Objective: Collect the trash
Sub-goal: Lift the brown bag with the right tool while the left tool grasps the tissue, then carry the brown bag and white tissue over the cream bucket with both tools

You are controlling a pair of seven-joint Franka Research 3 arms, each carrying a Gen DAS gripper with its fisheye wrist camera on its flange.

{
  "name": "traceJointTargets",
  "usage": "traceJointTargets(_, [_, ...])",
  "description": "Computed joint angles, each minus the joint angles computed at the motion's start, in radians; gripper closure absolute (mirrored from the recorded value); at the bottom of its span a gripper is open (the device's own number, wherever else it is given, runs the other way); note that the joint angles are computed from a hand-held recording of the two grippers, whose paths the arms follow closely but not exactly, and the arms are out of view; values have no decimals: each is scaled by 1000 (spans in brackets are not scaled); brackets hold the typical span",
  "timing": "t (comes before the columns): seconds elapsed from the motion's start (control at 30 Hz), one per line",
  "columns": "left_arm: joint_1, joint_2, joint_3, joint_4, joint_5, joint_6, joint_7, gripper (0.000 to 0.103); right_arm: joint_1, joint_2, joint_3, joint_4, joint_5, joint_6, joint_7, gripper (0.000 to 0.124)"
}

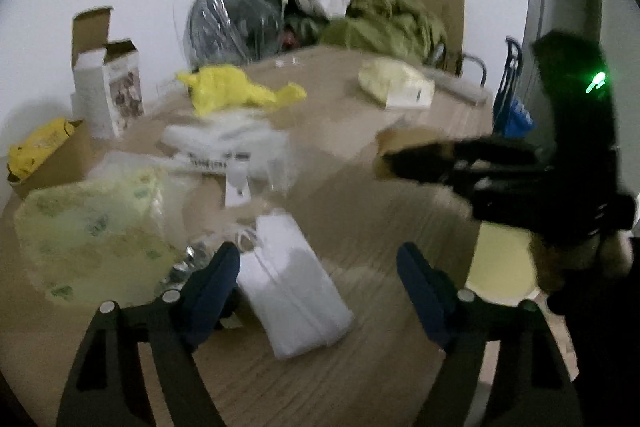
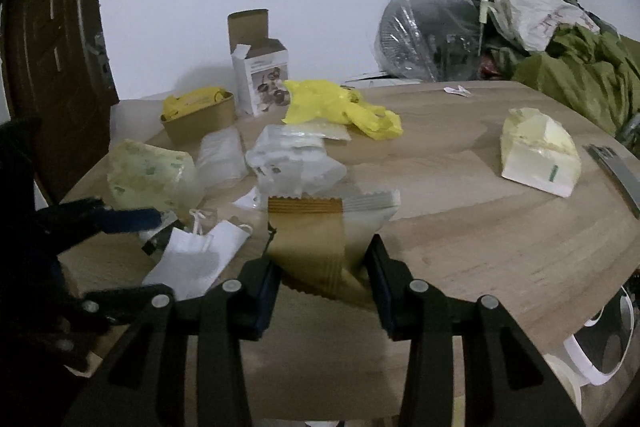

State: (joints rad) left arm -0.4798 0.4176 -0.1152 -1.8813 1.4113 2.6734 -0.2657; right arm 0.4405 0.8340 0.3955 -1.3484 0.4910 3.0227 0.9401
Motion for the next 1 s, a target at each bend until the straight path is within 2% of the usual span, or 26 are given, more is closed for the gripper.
traceJointTargets(0.17, [6,19,-2,8,-81,8,71,25,-25,-12,17,-38,14,24,-5,85])
traceJointTargets(0.27, [9,34,-8,20,-165,0,159,26,-33,-15,24,-51,19,35,-2,85])
traceJointTargets(0.3, [6,37,-5,23,-177,0,174,30,-37,-18,28,-58,20,41,-3,85])
traceJointTargets(0.43, [2,54,-4,38,-276,-19,279,58,-78,-31,75,-95,33,64,-25,85])
traceJointTargets(0.5, [-12,57,5,43,-287,-35,301,62,-89,-35,85,-103,38,66,-27,85])
traceJointTargets(0.57, [-23,56,15,43,-283,-37,299,73,-94,-47,87,-121,39,83,-30,85])
traceJointTargets(0.6, [-27,54,20,40,-277,-35,290,83,-105,-53,99,-133,42,94,-35,85])
traceJointTargets(0.63, [-29,51,24,36,-271,-29,278,88,-112,-59,108,-145,44,105,-37,85])
traceJointTargets(0.8, [-55,21,44,15,-147,-18,162,90,-146,-90,138,-207,36,149,-34,85])
traceJointTargets(1.0, [-52,-12,23,17,22,-12,35,90,-193,-134,178,-289,0,212,0,85])
